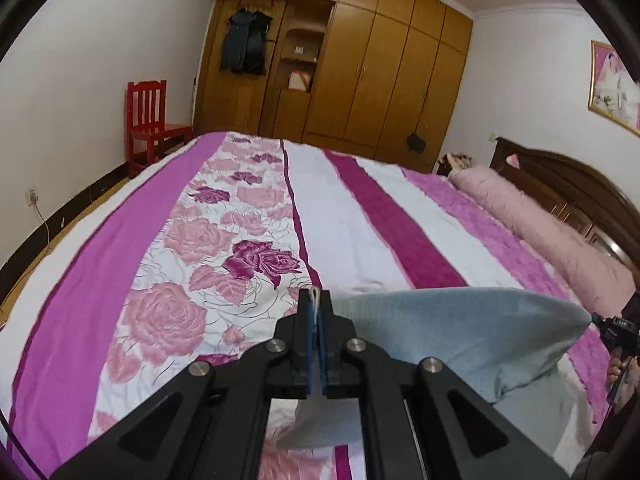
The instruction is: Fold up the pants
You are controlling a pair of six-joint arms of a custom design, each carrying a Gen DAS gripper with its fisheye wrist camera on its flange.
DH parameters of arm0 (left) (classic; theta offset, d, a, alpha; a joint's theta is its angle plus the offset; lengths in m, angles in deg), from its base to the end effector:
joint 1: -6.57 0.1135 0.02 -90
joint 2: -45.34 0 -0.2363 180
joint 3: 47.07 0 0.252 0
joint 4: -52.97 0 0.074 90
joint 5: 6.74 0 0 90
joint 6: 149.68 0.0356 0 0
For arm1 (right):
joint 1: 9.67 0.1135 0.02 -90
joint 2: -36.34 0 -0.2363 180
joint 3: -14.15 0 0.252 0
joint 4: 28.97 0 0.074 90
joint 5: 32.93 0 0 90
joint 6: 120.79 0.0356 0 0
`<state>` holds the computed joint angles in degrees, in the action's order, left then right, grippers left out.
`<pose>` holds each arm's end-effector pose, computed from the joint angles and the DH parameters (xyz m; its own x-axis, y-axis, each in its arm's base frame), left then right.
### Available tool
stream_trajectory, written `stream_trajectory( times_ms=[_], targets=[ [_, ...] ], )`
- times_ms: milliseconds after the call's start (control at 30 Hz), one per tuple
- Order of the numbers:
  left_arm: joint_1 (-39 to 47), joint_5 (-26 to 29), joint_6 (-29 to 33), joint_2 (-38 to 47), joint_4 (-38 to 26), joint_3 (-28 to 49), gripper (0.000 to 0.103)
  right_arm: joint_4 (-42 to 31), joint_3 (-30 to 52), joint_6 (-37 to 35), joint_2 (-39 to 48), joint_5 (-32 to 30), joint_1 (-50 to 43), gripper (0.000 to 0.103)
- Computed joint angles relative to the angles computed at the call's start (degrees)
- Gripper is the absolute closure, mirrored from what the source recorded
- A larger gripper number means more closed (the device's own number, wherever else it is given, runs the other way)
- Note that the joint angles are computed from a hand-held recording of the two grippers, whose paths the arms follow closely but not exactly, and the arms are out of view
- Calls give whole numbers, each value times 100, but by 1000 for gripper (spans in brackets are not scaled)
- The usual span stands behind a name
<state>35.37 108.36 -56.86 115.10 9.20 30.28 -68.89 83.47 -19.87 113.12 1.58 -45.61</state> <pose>0.2472 0.1187 0.3058 -0.5234 -0.2369 -0.8185 -0.1106 0.9713 -0.2104 0.2436 -0.1404 0.2415 -0.6076 0.5730 -0.5500 -0.0042 0.6901 0.7237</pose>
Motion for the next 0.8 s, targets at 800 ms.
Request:
stream_trajectory(
  times_ms=[800],
  targets=[
    [5458,3110,6146,-1791,-4883,-2053,101,-2920,-1199,-2579,-1417,1571,-301,101]
  ],
)
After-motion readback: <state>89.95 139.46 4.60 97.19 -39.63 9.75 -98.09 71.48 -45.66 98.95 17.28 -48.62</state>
